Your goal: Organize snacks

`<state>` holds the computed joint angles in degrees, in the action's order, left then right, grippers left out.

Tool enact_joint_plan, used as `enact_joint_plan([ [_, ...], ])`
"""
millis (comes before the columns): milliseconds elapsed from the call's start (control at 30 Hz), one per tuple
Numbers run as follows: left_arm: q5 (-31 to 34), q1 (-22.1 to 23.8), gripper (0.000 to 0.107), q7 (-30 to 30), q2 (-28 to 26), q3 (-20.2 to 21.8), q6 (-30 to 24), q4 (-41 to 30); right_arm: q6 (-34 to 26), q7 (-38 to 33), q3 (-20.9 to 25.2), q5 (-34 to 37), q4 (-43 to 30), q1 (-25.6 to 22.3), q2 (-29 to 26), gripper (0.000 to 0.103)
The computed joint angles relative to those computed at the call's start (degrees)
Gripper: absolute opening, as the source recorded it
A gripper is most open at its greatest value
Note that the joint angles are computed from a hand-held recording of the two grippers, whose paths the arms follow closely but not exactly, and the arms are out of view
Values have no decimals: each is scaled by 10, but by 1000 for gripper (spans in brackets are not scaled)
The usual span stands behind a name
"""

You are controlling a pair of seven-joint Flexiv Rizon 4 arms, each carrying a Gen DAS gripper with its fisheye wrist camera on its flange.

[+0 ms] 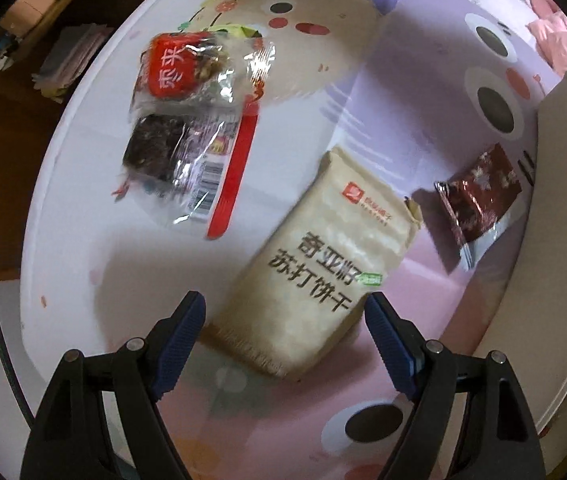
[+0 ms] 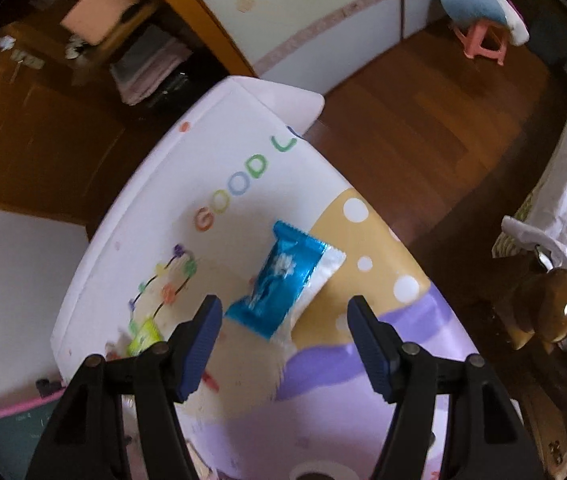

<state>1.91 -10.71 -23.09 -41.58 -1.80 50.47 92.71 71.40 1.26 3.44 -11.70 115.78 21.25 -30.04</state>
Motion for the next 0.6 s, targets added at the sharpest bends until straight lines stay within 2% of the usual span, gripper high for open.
enact_joint_plan([
  [67,-3,2,82,1,-4,-2,3,-1,-2,-3,7,13,-12,-9,-16,65],
  [167,-9,2,83,-8,-15,-3,4,-9,-38,-19,19,22,-41,-17,-34,65],
  [367,-39,11,81,-50,-33,-2,-43,-42,-105,-43,17,13,-80,-5,-54,43],
  [400,-45,14,79,-57,-34,-3,-52,-45,-119,-49,18,12,-86,-6,-55,36],
  [467,-49,16,76,-71,-35,-1,-57,-47,-150,-67,23,10,-101,-7,-59,32],
  [600,-53,18,63,-106,-29,4,-52,-39,-171,-101,33,10,-111,-5,-60,29],
])
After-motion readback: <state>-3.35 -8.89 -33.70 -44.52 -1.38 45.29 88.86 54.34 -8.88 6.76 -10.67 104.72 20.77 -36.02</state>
